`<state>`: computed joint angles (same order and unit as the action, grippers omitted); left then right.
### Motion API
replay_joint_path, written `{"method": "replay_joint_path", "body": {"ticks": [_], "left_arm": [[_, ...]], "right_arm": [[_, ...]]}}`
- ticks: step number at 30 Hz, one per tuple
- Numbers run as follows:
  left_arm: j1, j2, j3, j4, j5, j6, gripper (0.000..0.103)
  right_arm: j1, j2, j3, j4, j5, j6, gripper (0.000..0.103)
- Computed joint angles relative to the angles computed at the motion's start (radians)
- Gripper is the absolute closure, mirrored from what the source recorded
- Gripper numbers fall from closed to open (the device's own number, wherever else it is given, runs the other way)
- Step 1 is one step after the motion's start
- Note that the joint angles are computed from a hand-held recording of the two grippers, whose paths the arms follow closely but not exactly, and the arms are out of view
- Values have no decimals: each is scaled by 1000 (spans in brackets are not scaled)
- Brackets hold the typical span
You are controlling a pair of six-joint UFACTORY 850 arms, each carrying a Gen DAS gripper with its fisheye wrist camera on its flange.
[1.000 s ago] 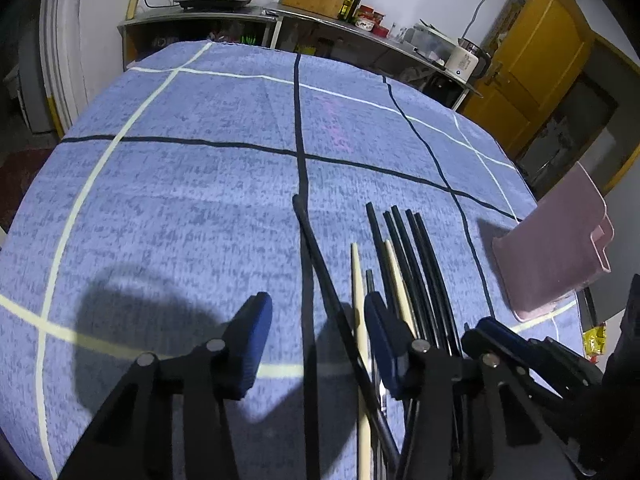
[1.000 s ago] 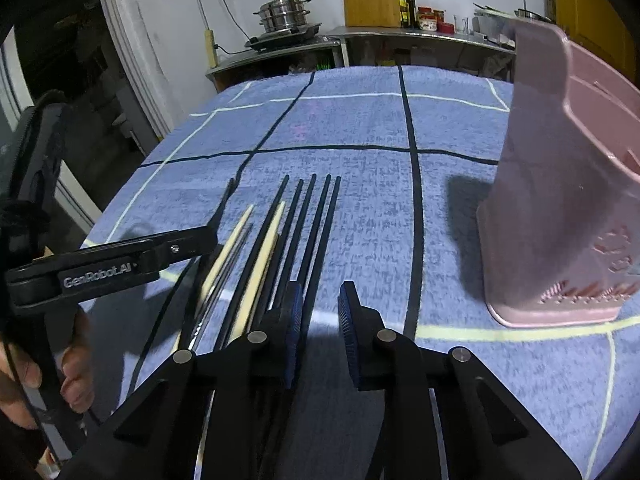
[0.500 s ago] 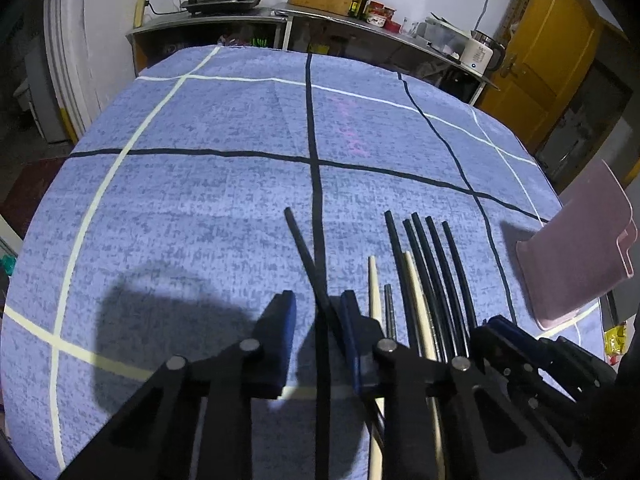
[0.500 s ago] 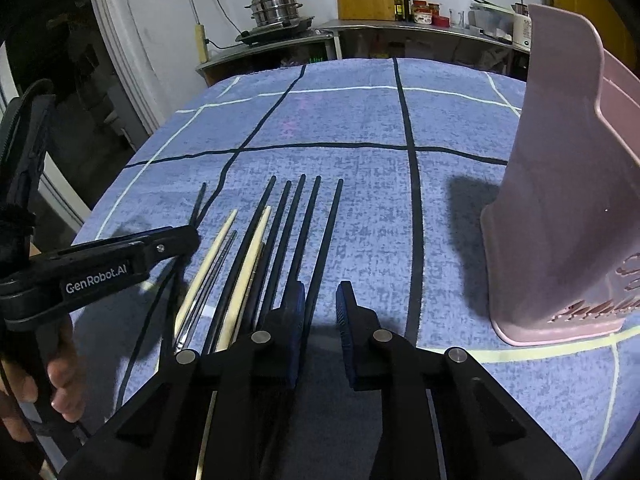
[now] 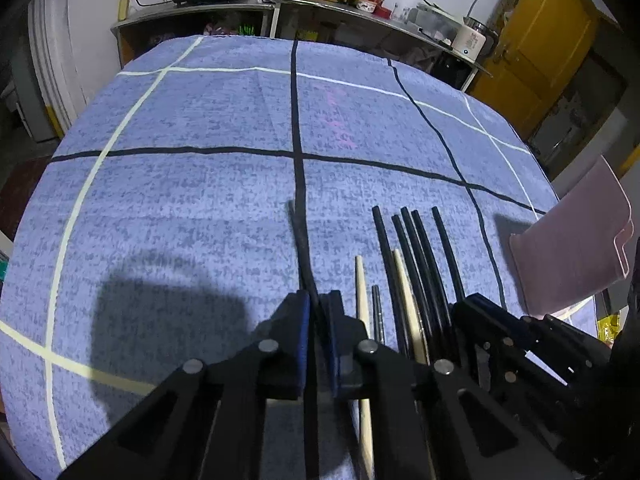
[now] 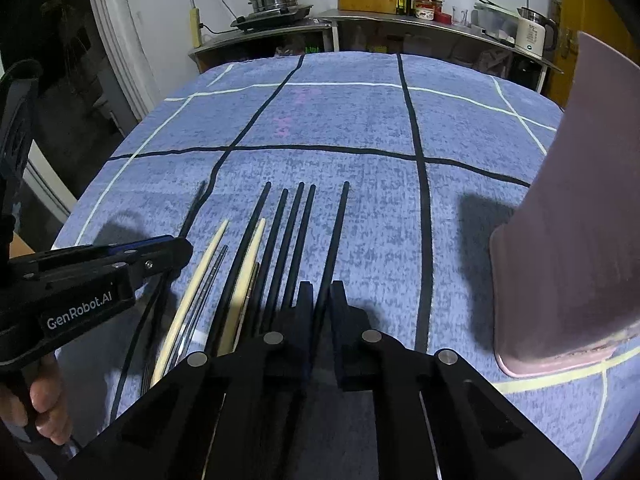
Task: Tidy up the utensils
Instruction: 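Lower the left tool onto a black chopstick and close it while the right tool grasps another, then lift the held black chopsticks with both tools and carry them toward the pink holder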
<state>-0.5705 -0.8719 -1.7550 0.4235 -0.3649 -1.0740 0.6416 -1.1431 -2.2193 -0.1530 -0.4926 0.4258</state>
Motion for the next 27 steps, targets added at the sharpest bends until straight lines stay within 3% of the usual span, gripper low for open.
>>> {"method": "replay_joint_path", "body": {"ticks": [7,11,20,27], "left_arm": [[7,25,38,-51,62,40,98],[3,66,79,-3,95,2,98],[-19,214,213,282,164,-231,97],[-42,315,299,481,186,-399,98]], "right_arm": [[-3,42,59,33,47,-21,97],[-3,107,146,29,104,-16,97],[-3,281,368,-17,263,55,97],[0,416,535,-203,366,253,97]]}}
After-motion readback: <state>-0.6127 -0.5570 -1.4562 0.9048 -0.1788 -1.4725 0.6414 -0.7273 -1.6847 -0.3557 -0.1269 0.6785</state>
